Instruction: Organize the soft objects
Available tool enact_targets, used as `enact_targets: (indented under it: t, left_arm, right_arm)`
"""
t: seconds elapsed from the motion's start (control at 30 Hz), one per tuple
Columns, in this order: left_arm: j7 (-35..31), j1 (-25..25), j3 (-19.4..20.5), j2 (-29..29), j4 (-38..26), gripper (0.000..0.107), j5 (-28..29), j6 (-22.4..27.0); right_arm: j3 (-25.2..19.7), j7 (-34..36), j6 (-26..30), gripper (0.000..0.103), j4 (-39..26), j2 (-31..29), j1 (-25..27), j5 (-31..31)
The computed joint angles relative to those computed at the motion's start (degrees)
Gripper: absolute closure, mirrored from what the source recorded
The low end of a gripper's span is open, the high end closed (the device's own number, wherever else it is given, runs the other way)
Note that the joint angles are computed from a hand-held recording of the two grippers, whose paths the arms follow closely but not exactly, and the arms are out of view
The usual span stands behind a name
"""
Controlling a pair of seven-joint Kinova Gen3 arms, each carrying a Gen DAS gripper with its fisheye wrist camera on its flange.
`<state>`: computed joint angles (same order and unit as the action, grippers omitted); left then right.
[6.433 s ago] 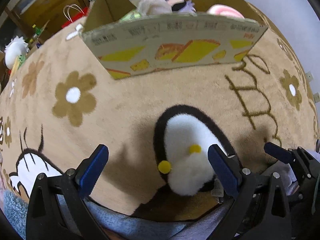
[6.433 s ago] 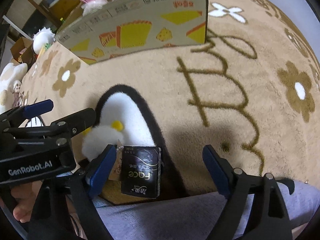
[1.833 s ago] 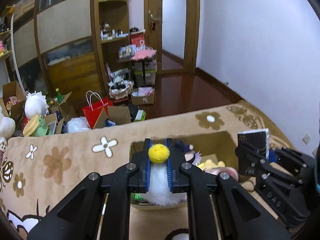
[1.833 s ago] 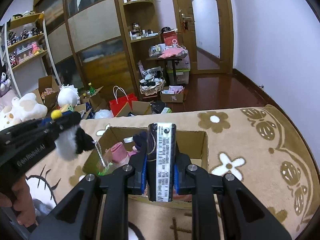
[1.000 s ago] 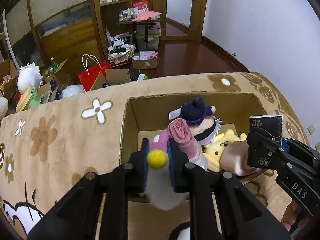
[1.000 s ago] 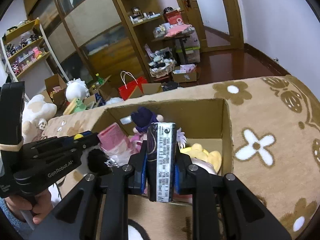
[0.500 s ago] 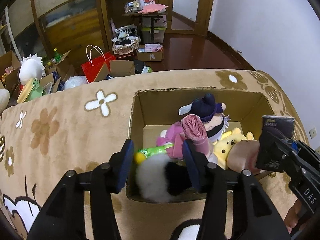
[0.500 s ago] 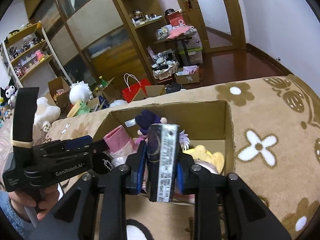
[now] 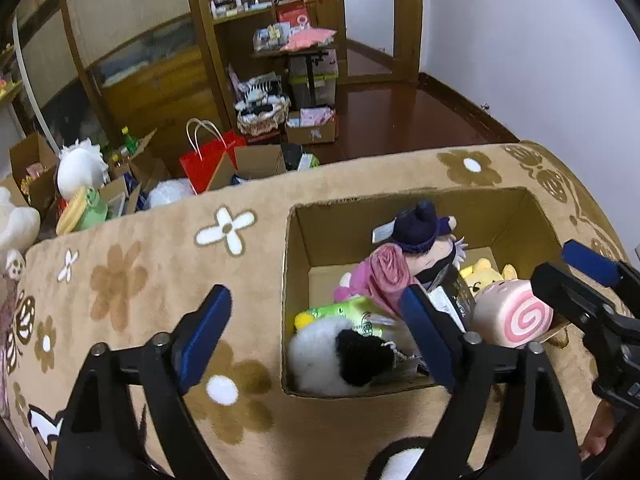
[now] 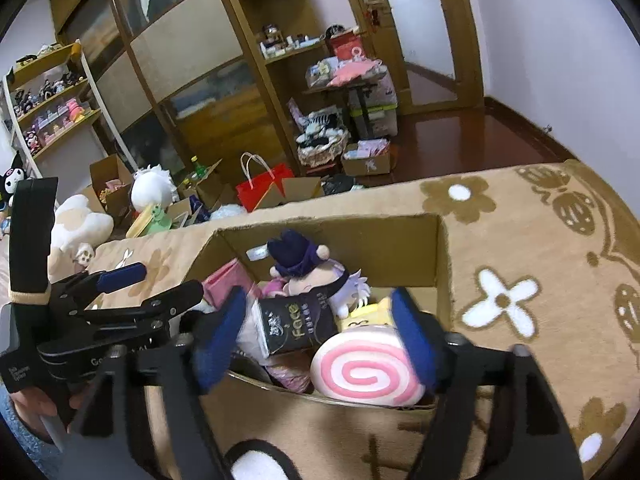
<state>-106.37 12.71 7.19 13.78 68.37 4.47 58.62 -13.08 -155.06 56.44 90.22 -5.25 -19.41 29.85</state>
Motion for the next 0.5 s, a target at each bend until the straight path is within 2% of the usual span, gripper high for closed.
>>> enact_targets:
  t: [0.13, 0.2, 0.33, 0.5]
  left_arm:
    - [-0.2, -0.4, 0.0, -2.0, 2.4, 0.012, 0.7, -3.6]
    - [0.1, -0.4, -0.1, -2.7, 3.1, 0.010, 0.6, -4.6]
    - [-0.8, -1.8, -0.2, -4.9, 5.7, 0.009, 2.6, -7.7]
    - [-2.6, -3.1, -0.3, -7.7, 8.4, 0.005, 4.9, -11.3]
  right_arm:
    - [-1.2, -1.5, 2.4, 0.015, -0.9, -0.4, -0.6, 2.3]
    - [-1.9, -2.6, 3.5, 0.007, -1.1, -0.6, -0.9, 3.7]
    - [-3.4, -4.4, 5.8, 0.000, -1.4, -1.1, -1.7, 6.8]
    - [-4.9, -6.2, 9.0, 0.000, -2.3, -1.3, -3.2, 10.1]
